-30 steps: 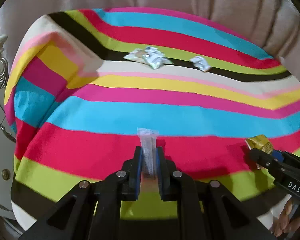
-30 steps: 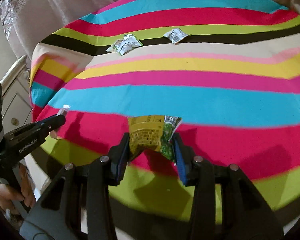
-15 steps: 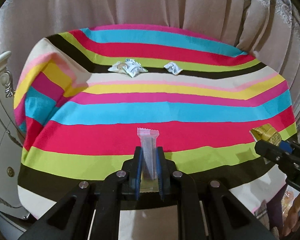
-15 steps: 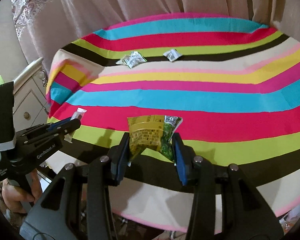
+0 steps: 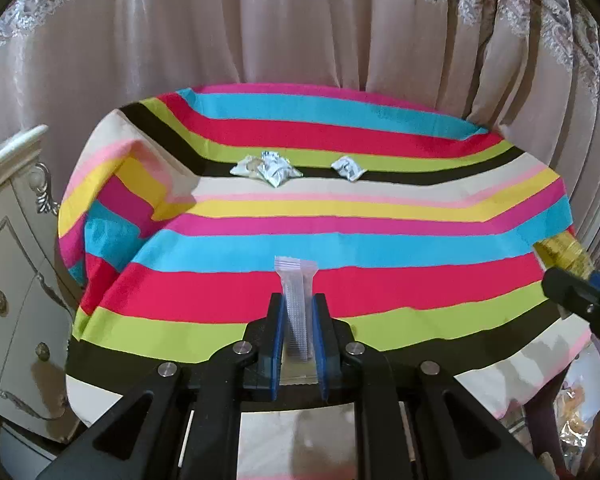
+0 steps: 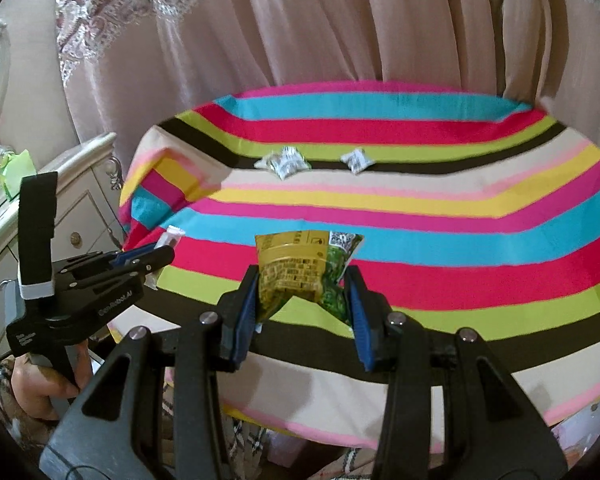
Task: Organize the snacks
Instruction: 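Lift both held snacks and carry them over the white bin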
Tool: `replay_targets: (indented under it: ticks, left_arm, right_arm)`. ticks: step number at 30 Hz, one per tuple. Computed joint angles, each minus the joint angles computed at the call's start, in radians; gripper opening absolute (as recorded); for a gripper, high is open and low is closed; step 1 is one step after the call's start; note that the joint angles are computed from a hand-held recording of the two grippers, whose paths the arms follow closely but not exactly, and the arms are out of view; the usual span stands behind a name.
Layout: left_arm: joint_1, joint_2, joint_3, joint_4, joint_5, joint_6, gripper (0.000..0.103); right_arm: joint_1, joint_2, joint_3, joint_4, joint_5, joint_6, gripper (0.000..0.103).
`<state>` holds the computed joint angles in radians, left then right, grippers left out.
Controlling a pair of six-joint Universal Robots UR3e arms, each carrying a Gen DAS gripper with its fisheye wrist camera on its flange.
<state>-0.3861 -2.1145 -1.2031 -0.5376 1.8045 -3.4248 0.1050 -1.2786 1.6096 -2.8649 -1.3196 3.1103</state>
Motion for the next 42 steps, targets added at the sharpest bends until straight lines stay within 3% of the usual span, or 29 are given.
replay_targets:
  ticks: [19, 25, 34, 42]
  left_arm:
    - [-0.137, 0.088, 0.143, 0.068, 0.189, 0.119, 0.014]
    - [-0.199, 0.059, 0.25, 0.052, 0.245, 0.162, 0.014]
    - [-0.31, -0.039, 0.451, 0.021, 0.356, 0.243, 0.014]
    - [-0.383, -0.18, 0.72, -0.073, 0.399, 0.304, 0.014]
  right_arm:
    - [-0.036, -0.322, 0.219, -0.212, -0.014, 0.017, 0.046]
    - [-0.106, -0.453, 0.314, -0.243, 0.037, 0.028, 0.047]
    - [-0.32, -0.664, 0.456, -0.252, 0.221, 0.059, 0.047]
    - [-0.555, -0.832, 0.546, -0.206, 0.429, 0.079, 0.047]
